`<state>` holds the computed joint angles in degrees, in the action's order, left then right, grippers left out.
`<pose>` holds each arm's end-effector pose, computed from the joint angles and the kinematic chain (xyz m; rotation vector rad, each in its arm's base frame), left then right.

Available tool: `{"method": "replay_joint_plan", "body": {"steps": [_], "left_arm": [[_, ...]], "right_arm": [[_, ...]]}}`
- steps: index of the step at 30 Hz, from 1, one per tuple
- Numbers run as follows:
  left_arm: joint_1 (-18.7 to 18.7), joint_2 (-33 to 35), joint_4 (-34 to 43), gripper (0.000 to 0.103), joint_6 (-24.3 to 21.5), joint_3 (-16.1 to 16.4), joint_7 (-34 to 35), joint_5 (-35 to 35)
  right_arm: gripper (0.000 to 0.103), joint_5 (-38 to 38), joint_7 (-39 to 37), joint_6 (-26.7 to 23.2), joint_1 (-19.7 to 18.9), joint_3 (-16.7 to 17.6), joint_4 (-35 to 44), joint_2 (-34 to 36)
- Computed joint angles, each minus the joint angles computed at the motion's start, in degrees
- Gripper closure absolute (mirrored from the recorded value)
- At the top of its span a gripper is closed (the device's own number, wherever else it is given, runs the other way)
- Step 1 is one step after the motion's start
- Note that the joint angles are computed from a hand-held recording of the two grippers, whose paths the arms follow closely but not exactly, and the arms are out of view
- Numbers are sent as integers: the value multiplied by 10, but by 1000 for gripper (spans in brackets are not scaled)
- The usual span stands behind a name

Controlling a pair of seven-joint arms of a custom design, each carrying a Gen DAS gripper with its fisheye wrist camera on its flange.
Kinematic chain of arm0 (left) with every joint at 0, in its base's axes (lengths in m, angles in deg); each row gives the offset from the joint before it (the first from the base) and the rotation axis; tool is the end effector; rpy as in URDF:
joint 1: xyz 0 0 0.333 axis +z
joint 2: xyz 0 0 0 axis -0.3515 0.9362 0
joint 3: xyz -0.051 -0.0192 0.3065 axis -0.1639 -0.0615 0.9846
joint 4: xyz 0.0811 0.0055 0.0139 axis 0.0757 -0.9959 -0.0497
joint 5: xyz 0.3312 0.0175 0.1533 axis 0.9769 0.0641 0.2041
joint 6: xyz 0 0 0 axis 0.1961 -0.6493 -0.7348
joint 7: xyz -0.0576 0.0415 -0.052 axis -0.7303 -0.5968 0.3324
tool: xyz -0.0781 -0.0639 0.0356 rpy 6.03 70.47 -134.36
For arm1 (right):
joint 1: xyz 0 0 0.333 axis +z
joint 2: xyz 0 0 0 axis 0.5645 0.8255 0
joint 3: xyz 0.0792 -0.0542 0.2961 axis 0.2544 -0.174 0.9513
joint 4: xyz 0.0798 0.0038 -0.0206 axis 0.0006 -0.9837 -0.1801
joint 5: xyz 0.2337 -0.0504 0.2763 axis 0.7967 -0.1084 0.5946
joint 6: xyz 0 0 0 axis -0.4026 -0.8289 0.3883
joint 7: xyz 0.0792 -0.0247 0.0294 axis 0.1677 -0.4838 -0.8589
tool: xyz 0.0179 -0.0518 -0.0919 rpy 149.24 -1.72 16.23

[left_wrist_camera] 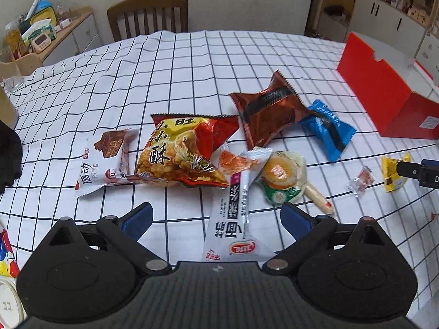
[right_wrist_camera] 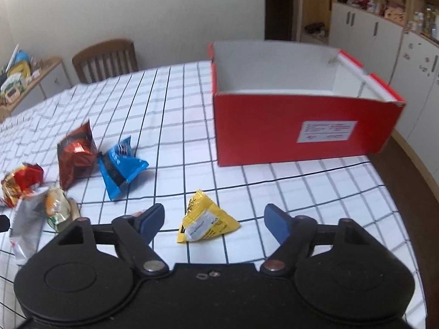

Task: Organize snacks
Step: 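Grasp the white stick packet with the left tool while the right tool grasps the yellow triangular packet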

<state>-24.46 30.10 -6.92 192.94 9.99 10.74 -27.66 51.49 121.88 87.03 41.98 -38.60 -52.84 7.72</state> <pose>0.6620 -0.1150 0.4778 -1.9513 1.8071 -0.5375 0.6986 0.0576 0.4704 -1.8195 1.7162 -0.5835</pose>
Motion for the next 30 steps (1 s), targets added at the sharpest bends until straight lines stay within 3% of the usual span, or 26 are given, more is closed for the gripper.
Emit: {"method": "replay_joint_plan", "body": {"steps": [5,10,15,26,30], "left_arm": [[0,26,31,14,-29,-1,9,-3],[6,47,60,31,-58,-9,28,-32],[11,51,62,39,-51,-17,55,-49],[10,65,85,75,-74,-17,58,-78],[7,53,72,80,-74,-16,48,-79]], "right_arm": [[31,-2,-42,-52,-11,12,68,48],[34,-2,-81,-90,-15,15,115,78],[48,8,-94,-132,-21,17,157,103],[62,28,-120,-116,-23,20,113,75],[65,33,-116,-109,-22,20,98,65]]}}
